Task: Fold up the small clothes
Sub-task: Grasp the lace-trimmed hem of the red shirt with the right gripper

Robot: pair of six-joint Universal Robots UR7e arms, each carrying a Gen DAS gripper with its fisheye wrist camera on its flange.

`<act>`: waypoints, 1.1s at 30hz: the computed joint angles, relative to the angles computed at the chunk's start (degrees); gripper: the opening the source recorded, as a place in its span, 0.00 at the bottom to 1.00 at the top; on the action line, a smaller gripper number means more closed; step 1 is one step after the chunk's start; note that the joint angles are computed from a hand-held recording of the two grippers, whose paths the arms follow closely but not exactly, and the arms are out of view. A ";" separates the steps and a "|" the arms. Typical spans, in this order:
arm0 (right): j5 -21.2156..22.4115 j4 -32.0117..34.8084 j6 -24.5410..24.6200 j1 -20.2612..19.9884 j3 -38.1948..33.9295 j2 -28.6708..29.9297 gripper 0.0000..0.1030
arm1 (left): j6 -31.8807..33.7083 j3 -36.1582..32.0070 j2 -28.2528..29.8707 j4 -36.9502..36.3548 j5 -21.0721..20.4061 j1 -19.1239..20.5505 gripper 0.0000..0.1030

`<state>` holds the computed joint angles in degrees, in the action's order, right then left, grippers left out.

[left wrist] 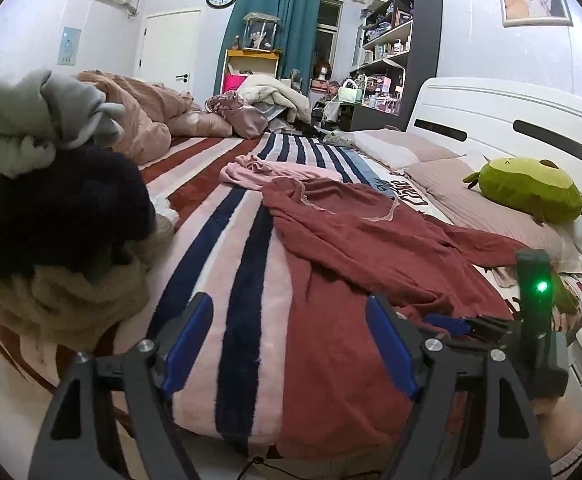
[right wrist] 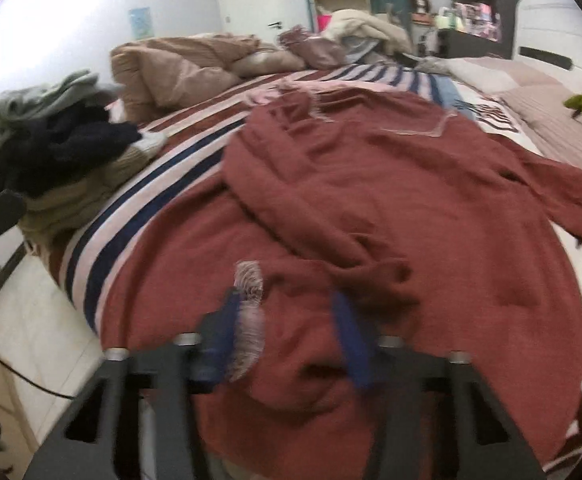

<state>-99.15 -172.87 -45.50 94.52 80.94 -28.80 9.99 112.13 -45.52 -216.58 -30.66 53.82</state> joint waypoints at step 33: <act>2.68 6.62 -7.11 -6.19 0.80 -7.70 0.02 | -3.92 -4.67 2.86 10.45 0.03 -1.13 0.73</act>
<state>-96.48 -166.26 -52.61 88.32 81.74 -36.50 6.07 107.46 -42.65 -206.13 -30.64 52.69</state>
